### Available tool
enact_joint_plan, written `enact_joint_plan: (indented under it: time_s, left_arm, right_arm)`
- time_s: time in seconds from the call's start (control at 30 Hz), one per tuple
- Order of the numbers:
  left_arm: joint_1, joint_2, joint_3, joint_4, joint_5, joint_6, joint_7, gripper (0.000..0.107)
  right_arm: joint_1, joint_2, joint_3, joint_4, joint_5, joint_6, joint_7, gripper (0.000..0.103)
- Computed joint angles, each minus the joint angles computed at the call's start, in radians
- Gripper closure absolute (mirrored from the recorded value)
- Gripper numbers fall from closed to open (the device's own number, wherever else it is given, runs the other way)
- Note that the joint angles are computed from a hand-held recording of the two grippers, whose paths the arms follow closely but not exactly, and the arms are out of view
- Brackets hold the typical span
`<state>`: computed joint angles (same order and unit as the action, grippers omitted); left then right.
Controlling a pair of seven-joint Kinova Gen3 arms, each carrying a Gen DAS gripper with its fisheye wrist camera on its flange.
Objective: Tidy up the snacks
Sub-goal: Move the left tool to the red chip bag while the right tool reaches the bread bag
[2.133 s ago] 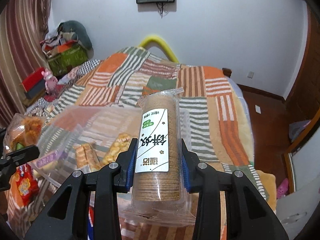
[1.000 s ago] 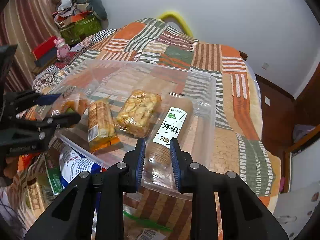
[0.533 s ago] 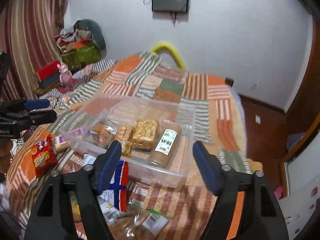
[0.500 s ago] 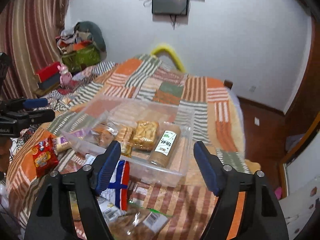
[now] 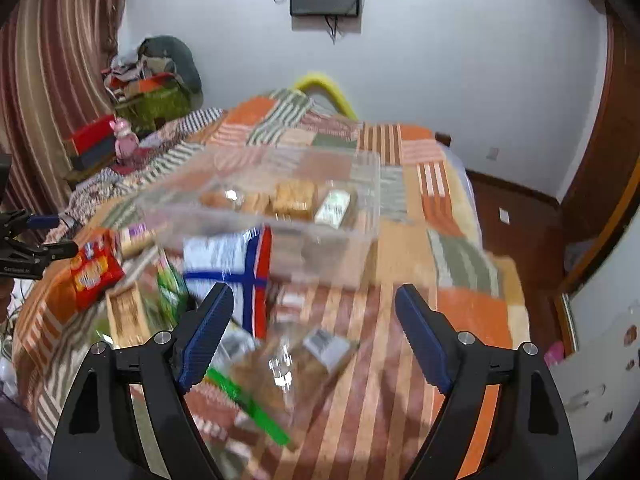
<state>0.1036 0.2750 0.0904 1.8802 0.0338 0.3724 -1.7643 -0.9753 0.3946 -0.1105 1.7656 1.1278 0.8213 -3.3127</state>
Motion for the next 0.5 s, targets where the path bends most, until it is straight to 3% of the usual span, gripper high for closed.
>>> enact_joint_plan:
  time_s: [0.17, 0.23, 0.33, 0.5]
  left_arm:
    - [0.106, 0.065, -0.120, 0.006, -0.133, -0.007, 0.146, 0.017]
    - [0.096, 0.091, -0.117, 0.004, -0.143, -0.025, 0.132, 0.017]
    - [-0.029, 0.119, -0.004, -0.005, -0.048, -0.043, 0.058, 0.012]
    - [-0.250, 0.201, 0.185, -0.097, 0.155, 0.071, -0.056, 0.009]
  right_arm:
    - [0.018, 0.010, -0.001, 0.026, -0.060, -0.044, -0.035, 0.022]
    - [0.024, 0.018, 0.001, 0.021, -0.092, -0.043, -0.020, 0.022]
    - [0.008, 0.026, 0.013, 0.018, -0.107, -0.035, -0.019, 0.022]
    - [0.011, 0.026, 0.022, 0.021, -0.115, -0.066, -0.017, 0.020]
